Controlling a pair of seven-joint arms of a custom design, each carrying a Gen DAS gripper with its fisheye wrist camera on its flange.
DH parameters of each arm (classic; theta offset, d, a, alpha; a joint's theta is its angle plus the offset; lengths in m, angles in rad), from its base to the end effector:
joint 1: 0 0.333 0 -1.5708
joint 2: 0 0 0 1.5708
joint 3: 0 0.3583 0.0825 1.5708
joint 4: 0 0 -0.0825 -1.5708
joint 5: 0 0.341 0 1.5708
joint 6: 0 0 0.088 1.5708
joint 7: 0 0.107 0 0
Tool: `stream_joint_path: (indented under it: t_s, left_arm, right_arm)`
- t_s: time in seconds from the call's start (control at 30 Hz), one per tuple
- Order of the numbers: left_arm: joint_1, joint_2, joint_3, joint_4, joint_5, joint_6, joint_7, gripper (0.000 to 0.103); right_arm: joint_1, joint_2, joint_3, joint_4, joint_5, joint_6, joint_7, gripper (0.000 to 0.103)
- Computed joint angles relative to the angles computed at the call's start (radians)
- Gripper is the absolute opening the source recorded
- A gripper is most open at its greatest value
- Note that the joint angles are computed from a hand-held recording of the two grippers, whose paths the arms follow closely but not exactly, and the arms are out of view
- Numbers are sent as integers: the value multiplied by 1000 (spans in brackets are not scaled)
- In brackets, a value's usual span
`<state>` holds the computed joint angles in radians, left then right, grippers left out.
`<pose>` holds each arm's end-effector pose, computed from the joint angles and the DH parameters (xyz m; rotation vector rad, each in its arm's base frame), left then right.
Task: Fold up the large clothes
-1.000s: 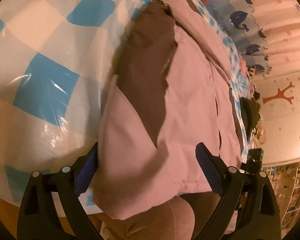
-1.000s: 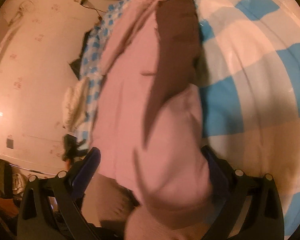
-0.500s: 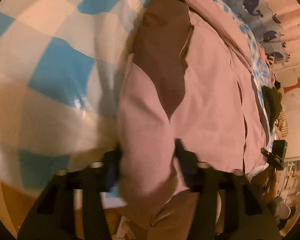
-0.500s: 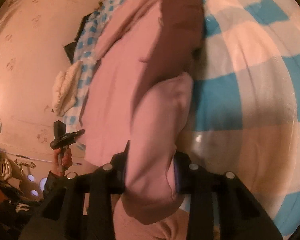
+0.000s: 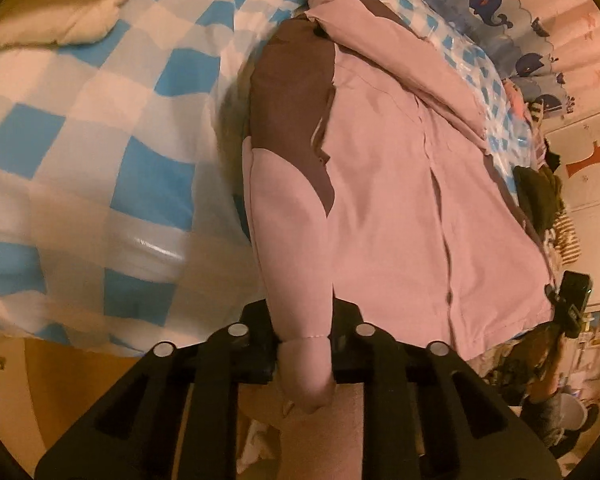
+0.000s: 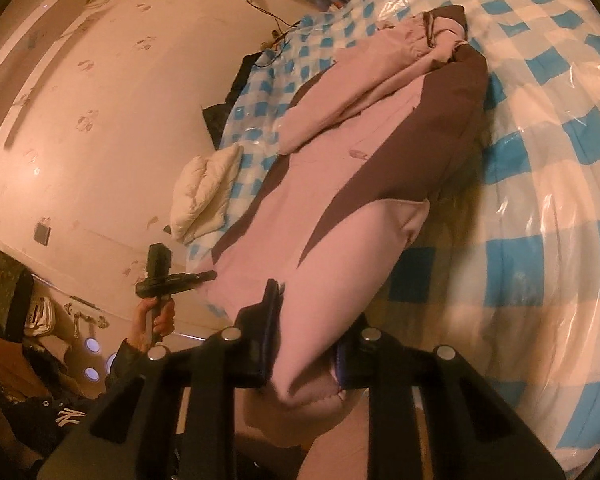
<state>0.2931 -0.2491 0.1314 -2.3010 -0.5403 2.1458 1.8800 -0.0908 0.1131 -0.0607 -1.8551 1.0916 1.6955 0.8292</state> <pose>0.4015 0.1626 0.5226 2.4336 -1.6276 0.7306 0.5512 0.0030 0.5439 -1.7086 1.2913 0.6853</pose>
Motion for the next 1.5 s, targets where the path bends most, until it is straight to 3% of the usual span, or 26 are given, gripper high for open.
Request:
stream_joint_path:
  t_s: [0.17, 0.33, 0.4, 0.5, 0.6, 0.73, 0.87, 1.03, 1.07, 1.1, 1.13, 1.23, 1.33, 1.4, 1.5]
  left_arm:
    - [5, -74, 45, -32, -98, -57, 45, 12]
    - [10, -228, 92, -69, -96, -200, 93, 12]
    - [3, -279, 110, -95, -56, -280, 136, 15]
    - [5, -288, 113, -162, 28, -355, 196, 29]
    - [36, -255, 118, -229, 33, -331, 221, 37]
    - [75, -221, 145, -259, -63, -320, 267, 54]
    - [103, -201, 130, -276, -88, -315, 278, 71]
    - [119, -193, 105, -326, -138, -257, 285, 76]
    - [119, -224, 88, -351, -147, -223, 282, 74]
    - [116, -259, 71, -373, -147, -186, 281, 67]
    - [108, -279, 67, -384, -138, -171, 287, 47]
    - [81, -403, -16, -425, -69, -63, 239, 22]
    - [57, -519, -69, -445, 4, -1, 193, 15]
    - [33, -565, -48, -436, 15, -12, 171, 13]
    - [-5, -622, 44, -391, 20, -88, 150, 12]
  right_arm:
    - [-34, -66, -36, -53, 57, -66, -27, 24]
    - [-70, -154, -92, -104, 34, -166, -49, 24]
    - [-88, -187, -122, -149, -33, -226, -69, 24]
    - [-98, -196, -133, -218, -168, -238, -76, 36]
    - [-101, -178, -133, -295, -236, -190, -72, 51]
    - [-129, -133, -147, -333, -175, -201, -69, 68]
    - [-148, -102, -140, -333, -148, -205, -77, 75]
    - [-151, -75, -124, -339, -109, -208, -77, 76]
    - [-153, -75, -123, -346, -88, -222, -96, 73]
    - [-155, -85, -122, -354, -78, -229, -120, 61]
    - [-151, -98, -118, -365, -74, -223, -135, 29]
    - [-138, -147, -117, -408, -57, -166, -154, 24]
    - [-141, -181, -134, -443, -26, -165, -155, 22]
    - [-145, -207, -149, -458, -6, -187, -164, 22]
    - [-156, -246, -176, -465, 32, -263, -187, 22]
